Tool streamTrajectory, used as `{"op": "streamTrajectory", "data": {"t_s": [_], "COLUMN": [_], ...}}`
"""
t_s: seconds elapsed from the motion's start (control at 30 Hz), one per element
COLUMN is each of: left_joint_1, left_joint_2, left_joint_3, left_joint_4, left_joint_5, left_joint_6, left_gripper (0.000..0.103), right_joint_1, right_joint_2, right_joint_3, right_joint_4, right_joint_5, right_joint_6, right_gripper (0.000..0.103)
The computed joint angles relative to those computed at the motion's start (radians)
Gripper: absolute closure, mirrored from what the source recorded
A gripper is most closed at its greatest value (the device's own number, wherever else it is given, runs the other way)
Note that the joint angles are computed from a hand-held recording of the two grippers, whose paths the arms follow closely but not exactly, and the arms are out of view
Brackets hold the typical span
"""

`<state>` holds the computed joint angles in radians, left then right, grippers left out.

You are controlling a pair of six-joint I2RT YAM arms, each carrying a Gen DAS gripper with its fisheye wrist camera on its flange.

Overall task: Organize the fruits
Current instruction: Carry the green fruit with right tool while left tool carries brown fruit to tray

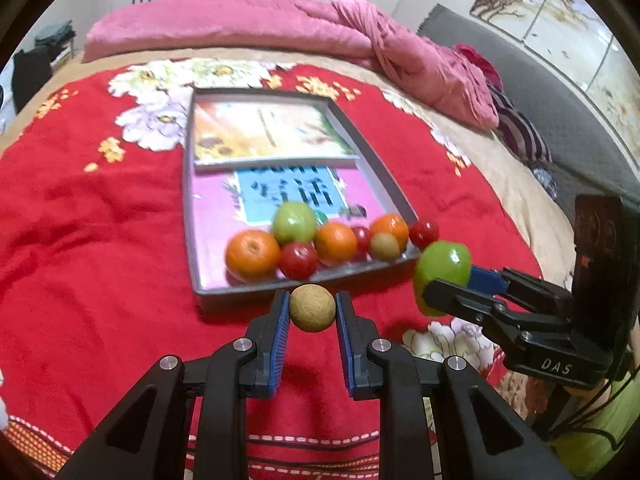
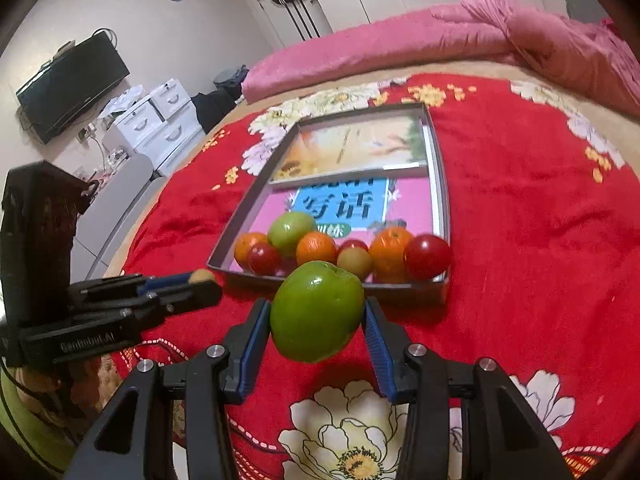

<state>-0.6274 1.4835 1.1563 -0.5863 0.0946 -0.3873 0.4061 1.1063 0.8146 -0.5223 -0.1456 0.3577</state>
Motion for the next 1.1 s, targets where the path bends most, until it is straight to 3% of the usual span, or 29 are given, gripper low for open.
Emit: {"op": "streamTrajectory", "data": {"t_s": [0.4, 1.1], "left_joint_1": [0.039, 0.071], "left_joint_2": [-0.025, 0.098], "left_joint_3": [0.006, 0.007], "left_joint_4": [0.008, 0.079], "left_joint_5": [-0.071, -0.096], "left_joint_6": [-0.003, -0.006], "left_gripper": [0.080, 0.080], "right_joint_1": [0.049, 0.077], "right_joint_2": [0.044, 0.188], "right_joint_3": [0.073, 0.146], "right_joint_4": [0.021, 0.070], "right_joint_5": [0.063, 0.124], "right_joint_6": [-0.036, -0.110], "right_gripper": [0.056, 0.056]}}
